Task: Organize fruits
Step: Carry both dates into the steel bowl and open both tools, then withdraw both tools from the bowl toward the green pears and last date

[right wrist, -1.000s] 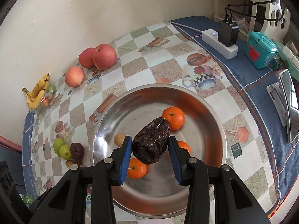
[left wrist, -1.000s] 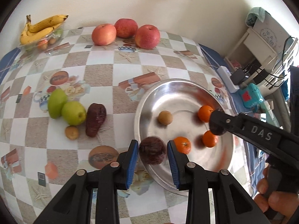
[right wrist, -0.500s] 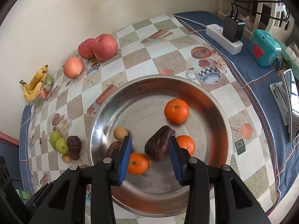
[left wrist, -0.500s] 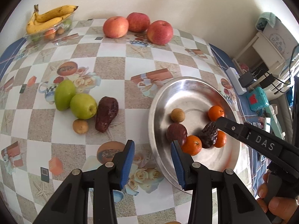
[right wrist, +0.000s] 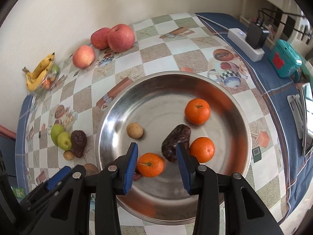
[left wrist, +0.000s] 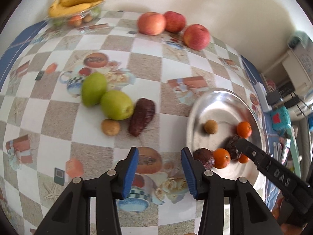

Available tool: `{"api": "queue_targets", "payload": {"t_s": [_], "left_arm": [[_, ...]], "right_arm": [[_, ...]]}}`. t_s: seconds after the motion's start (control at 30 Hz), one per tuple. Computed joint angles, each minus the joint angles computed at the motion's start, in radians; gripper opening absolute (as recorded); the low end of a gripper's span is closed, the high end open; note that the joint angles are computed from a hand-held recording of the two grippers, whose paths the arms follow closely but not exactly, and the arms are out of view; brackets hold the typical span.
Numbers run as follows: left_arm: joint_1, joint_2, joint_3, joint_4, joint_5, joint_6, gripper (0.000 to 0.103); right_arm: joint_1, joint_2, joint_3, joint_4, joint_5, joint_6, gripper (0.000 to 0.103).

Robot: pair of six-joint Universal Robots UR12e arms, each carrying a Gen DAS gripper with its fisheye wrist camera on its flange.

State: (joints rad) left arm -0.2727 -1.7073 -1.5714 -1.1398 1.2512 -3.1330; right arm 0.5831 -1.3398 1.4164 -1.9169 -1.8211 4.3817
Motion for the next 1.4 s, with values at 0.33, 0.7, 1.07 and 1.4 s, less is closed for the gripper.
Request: {"api": "queue_targets", "payload": {"t_s": [0.33,0.7,1.07,1.4], "left_arm": [[0.041,0.002,-0.005,0.009,0.040,-0.131,0.049],[0.045,-0.003,-0.004,-0.001,0.091,-0.165,0.093],[0.037,-0.004,-0.009,0.002,0.178,-0.186,0.103],[0.030,-0.007,-0.005,0.007,0.233,-0.167,0.103]], "right_arm": [[0.014,0.038,-0.055,0.036,-0.002,-0.094,0.041],[0.017,0.054,-0.079,0.074,-0.008,-0.112,0.072],[0.022,0.075,-0.101,0.133,-0.018,-0.137,0.090],[0.020,0.072,-0.093,0.114,-0.011,-0.118,0.090]]}}
